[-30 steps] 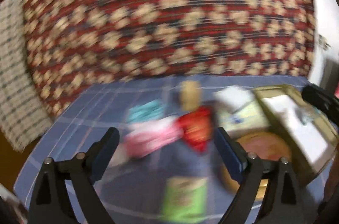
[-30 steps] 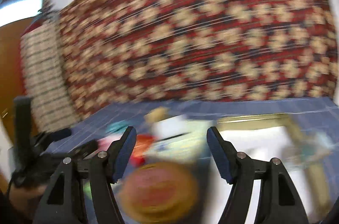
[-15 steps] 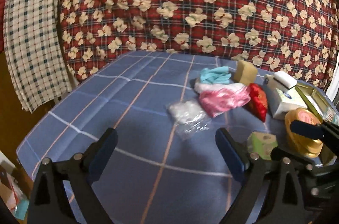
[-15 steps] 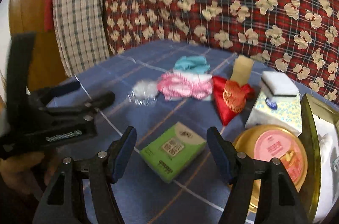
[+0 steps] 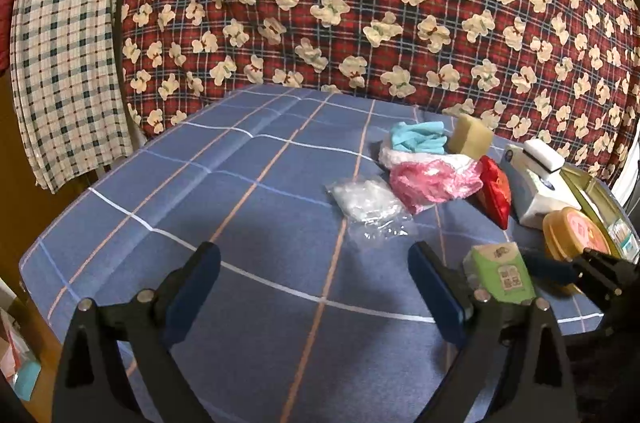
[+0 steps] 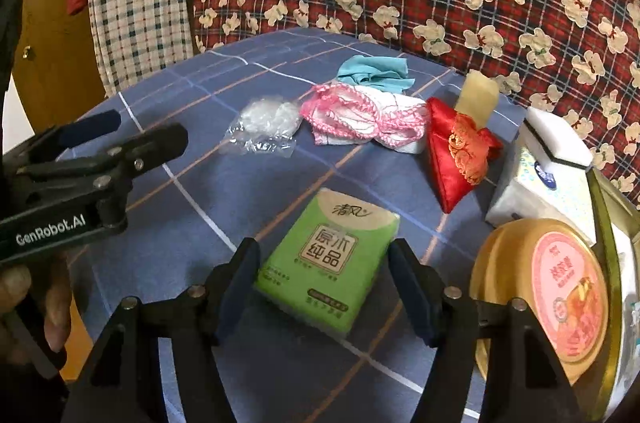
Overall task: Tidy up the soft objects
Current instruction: 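Move left gripper to the clear plastic bag while right gripper approaches green tissue pack, then close left gripper on the clear plastic bag while right gripper grasps the green tissue pack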
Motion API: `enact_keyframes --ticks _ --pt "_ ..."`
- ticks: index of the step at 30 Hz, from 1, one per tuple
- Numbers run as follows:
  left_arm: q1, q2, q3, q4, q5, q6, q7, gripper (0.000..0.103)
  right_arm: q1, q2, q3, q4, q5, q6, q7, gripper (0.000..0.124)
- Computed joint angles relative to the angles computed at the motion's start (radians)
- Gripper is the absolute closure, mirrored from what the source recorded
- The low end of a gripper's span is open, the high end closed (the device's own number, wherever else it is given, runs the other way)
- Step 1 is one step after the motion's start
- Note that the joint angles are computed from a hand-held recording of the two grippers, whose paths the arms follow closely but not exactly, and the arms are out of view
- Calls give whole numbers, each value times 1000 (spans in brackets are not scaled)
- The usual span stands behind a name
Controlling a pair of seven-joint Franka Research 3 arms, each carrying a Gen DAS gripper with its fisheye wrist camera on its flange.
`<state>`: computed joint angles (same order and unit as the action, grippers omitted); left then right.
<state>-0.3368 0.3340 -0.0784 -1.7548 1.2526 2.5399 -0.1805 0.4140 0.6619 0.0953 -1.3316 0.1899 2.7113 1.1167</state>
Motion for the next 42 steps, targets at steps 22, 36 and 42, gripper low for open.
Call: enact_keyframes --ticks 22,36,42 --pt "3 101 24 166 -206 -27 219 8 71 162 -122 246 -76 162 264 67" --pt "7 272 24 402 -480 -82 567 14 64 208 -140 315 -127 174 384 67" --pt "20 340 11 496 -613 -110 702 35 69 195 -142 287 -145 204 371 67"
